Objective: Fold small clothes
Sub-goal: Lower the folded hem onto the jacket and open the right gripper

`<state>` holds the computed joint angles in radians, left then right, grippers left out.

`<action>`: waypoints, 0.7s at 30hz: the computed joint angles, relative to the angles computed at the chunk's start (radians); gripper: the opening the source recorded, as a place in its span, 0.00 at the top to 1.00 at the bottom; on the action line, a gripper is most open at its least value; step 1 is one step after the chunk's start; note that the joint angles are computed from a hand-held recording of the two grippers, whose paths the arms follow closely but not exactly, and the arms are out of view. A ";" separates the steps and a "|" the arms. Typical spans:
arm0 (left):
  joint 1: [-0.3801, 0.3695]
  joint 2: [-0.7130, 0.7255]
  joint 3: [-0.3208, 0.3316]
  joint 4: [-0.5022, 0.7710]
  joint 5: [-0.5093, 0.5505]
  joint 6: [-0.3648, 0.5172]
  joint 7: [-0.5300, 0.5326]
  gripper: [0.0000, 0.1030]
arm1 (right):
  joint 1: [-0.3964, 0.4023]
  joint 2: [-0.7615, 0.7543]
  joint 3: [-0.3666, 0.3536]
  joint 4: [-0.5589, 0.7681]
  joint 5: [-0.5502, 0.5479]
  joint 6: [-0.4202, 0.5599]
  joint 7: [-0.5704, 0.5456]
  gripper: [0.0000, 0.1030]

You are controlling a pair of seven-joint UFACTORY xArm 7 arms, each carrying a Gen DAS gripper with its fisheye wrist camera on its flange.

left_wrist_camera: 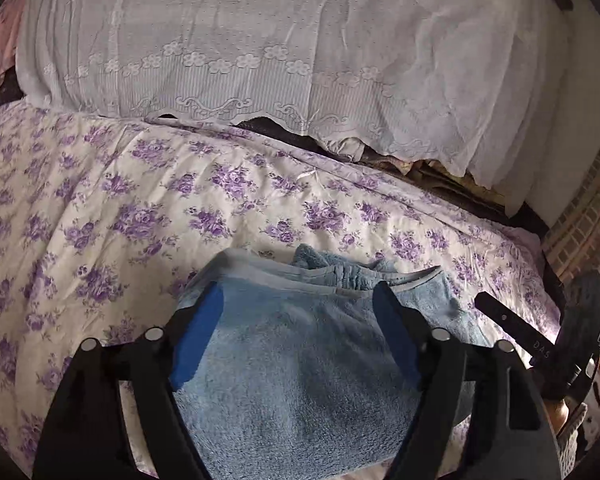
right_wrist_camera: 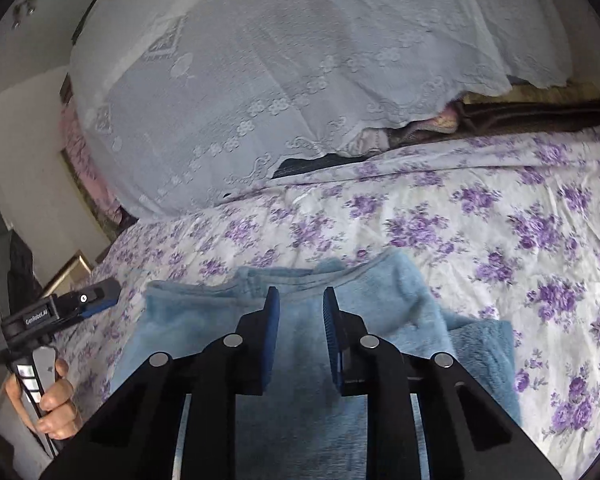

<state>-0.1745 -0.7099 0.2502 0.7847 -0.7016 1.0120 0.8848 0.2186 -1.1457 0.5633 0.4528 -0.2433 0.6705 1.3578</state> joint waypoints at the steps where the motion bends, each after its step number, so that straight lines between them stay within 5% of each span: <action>1: 0.002 0.004 -0.024 -0.004 0.020 -0.010 -0.001 0.26 | -0.006 0.039 0.001 0.018 -0.002 -0.015 -0.013 0.78; 5: 0.031 0.110 -0.154 -0.029 0.133 -0.122 -0.103 0.26 | -0.029 0.234 -0.020 0.091 -0.005 -0.064 -0.071 0.77; 8: 0.043 0.237 -0.176 -0.018 0.187 -0.177 -0.197 0.26 | -0.088 0.310 -0.002 0.079 0.014 -0.038 -0.064 0.75; 11: 0.030 0.173 -0.213 -0.093 0.241 -0.302 -0.174 0.24 | -0.031 0.296 -0.078 -0.038 0.004 -0.150 0.018 0.81; 13: 0.021 0.121 -0.232 -0.141 0.277 -0.361 -0.183 0.25 | -0.030 0.251 -0.065 -0.035 -0.006 -0.112 0.041 0.81; 17: -0.080 0.022 -0.102 -0.119 0.204 -0.221 -0.123 0.24 | 0.010 0.204 -0.019 0.005 -0.027 -0.043 0.060 0.77; 21: -0.081 -0.100 -0.140 -0.205 0.245 -0.192 -0.088 0.20 | 0.071 0.302 0.022 0.089 -0.014 0.047 0.015 0.76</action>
<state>-0.2559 -0.8097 0.1099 0.5794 -0.4567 0.8197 0.7968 0.2897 -0.8437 0.5850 0.5418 -0.2575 0.7178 1.3732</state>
